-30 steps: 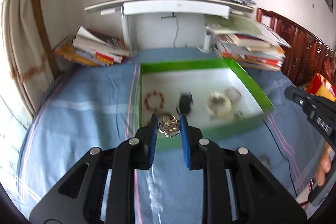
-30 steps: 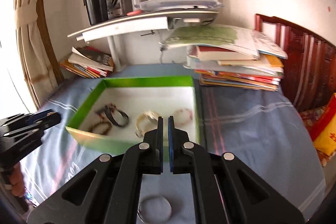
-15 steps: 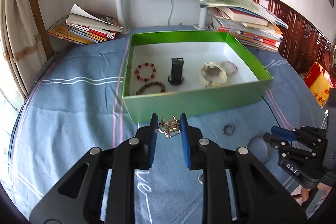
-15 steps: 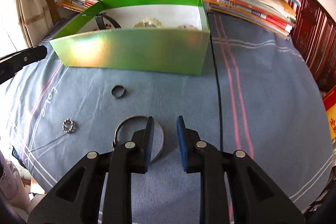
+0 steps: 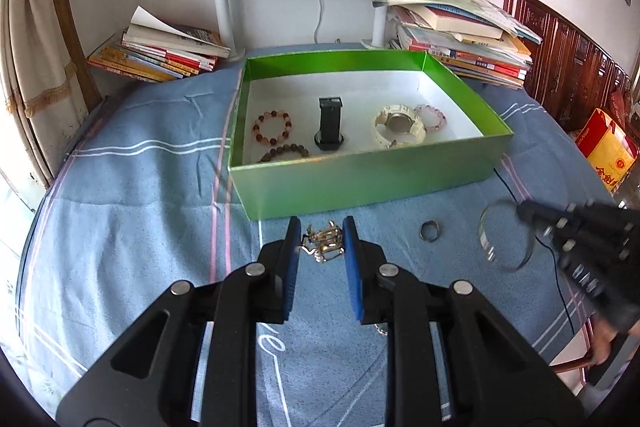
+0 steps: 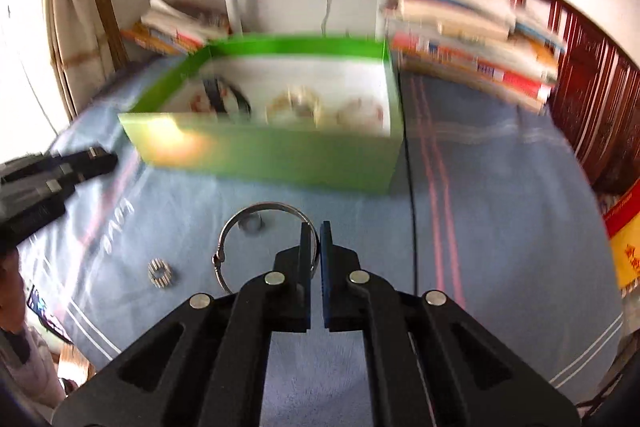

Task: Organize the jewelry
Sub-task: 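Carry the brooch and bangle over the green box and open both tools, then move the left tool to the silver beaded ring while the right tool approaches the black ring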

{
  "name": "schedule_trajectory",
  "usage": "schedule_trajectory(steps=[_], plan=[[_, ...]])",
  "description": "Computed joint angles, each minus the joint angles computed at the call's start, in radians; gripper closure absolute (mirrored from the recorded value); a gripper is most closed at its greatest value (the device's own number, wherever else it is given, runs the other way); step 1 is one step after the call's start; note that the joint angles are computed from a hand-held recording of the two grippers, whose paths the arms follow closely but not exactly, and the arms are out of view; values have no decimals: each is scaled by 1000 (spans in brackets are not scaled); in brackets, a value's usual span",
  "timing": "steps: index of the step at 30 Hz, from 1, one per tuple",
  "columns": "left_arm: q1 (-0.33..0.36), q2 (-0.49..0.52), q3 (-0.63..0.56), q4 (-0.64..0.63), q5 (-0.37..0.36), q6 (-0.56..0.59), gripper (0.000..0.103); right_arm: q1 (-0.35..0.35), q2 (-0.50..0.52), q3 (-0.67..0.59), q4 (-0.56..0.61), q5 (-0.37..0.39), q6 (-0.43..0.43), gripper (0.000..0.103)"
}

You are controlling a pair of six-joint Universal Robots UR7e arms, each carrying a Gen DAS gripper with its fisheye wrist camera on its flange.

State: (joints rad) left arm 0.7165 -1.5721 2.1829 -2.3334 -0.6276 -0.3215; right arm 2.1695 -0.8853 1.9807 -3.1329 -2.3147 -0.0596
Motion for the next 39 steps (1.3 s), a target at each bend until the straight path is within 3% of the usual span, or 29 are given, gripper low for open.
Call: schedule_trajectory(steps=[4, 8, 14, 19, 21, 23, 27, 31, 34, 39], plan=[[7, 23, -41, -54, 29, 52, 82, 7, 22, -92, -64, 2, -87, 99], [52, 110, -140, -154, 49, 141, 82, -24, 82, -222, -32, 7, -106, 99], [146, 256, -273, -183, 69, 186, 82, -100, 178, -362, 140, 2, -12, 98], [183, 295, -308, -164, 34, 181, 81, -119, 198, -357, 135, -2, 13, 97], [189, 309, -312, -199, 37, 197, 77, -113, 201, -353, 108, -23, 5, 92], [188, 314, -308, -225, 41, 209, 54, -102, 179, -326, 80, -15, 9, 79], [153, 263, -253, -227, 71, 208, 52, -60, 107, -223, 12, 23, -31, 78], [91, 138, -122, -154, 102, 140, 41, -37, 46, -105, 40, 87, -23, 78], [69, 41, -39, -28, 38, 47, 40, -44, 56, -73, 84, 112, -5, 78], [38, -42, 50, 133, -60, -85, 37, -62, 115, -95, 139, 146, 18, 62]])
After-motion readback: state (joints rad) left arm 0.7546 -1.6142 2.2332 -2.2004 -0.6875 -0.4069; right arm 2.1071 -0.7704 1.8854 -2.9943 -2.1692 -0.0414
